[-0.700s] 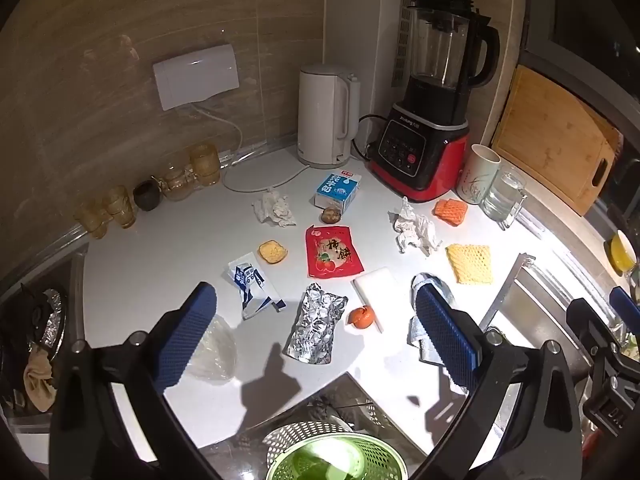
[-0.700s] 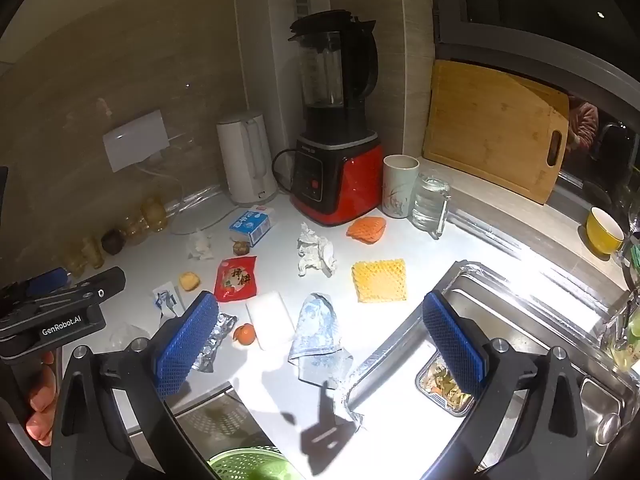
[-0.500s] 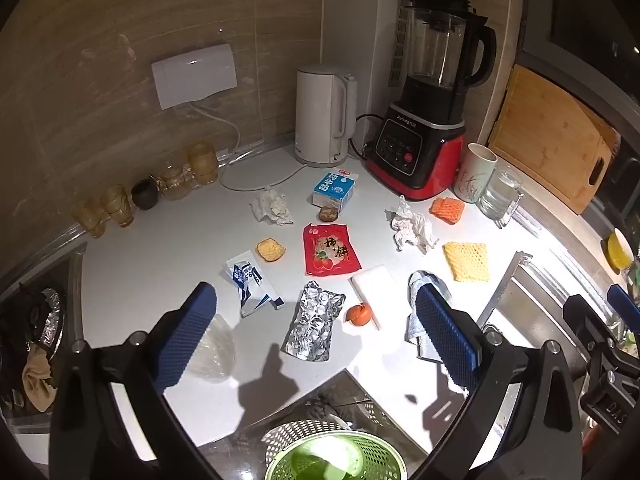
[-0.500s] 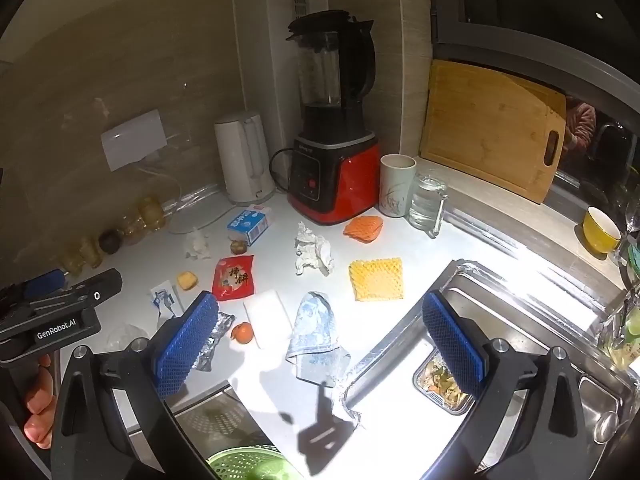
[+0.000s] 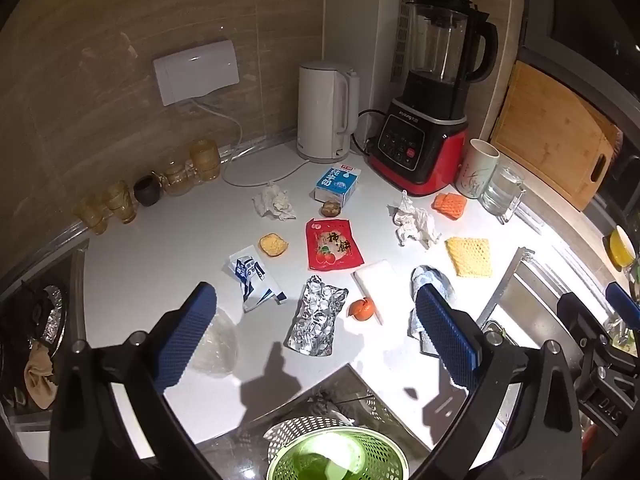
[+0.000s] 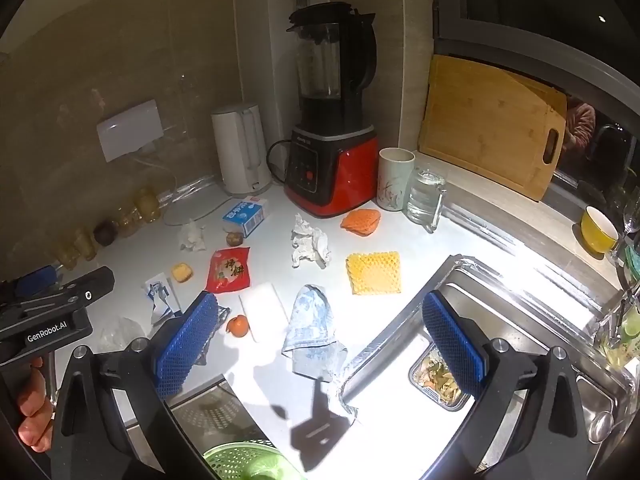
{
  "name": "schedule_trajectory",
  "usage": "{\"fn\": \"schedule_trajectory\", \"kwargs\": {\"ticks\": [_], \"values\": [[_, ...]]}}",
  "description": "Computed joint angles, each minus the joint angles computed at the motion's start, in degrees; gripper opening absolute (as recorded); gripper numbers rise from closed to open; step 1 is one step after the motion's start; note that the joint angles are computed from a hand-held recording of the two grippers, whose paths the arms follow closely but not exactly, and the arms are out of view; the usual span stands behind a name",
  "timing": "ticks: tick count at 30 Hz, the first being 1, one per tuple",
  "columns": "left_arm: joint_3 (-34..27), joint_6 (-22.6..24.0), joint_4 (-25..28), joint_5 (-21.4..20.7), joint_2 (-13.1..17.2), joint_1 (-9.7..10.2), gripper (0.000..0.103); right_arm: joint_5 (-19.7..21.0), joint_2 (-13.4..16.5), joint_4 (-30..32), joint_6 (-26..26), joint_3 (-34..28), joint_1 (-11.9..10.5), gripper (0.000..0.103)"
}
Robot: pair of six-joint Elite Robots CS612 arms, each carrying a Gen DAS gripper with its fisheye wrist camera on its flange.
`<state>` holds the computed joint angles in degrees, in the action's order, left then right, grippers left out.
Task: Collect trash
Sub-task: 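Move both tools toward the clear plastic bag and crumpled foil on the counter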
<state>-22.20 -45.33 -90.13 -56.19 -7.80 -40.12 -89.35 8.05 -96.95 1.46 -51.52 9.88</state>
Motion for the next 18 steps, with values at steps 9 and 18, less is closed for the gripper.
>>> {"fn": "schedule_trajectory", "kwargs": {"ticks": [9, 18], "values": [[1.1, -1.1, 0.1, 0.5, -0.4, 0.04, 0.095, 0.6, -0.4, -0.9, -0.4, 0.7, 0.2, 0.101], [0.8, -2.3, 1.5, 0.6, -0.2, 0.31, 0.095, 1.5, -1.4, -0.7, -1.1, 3.1, 0.4, 0.101]]}}
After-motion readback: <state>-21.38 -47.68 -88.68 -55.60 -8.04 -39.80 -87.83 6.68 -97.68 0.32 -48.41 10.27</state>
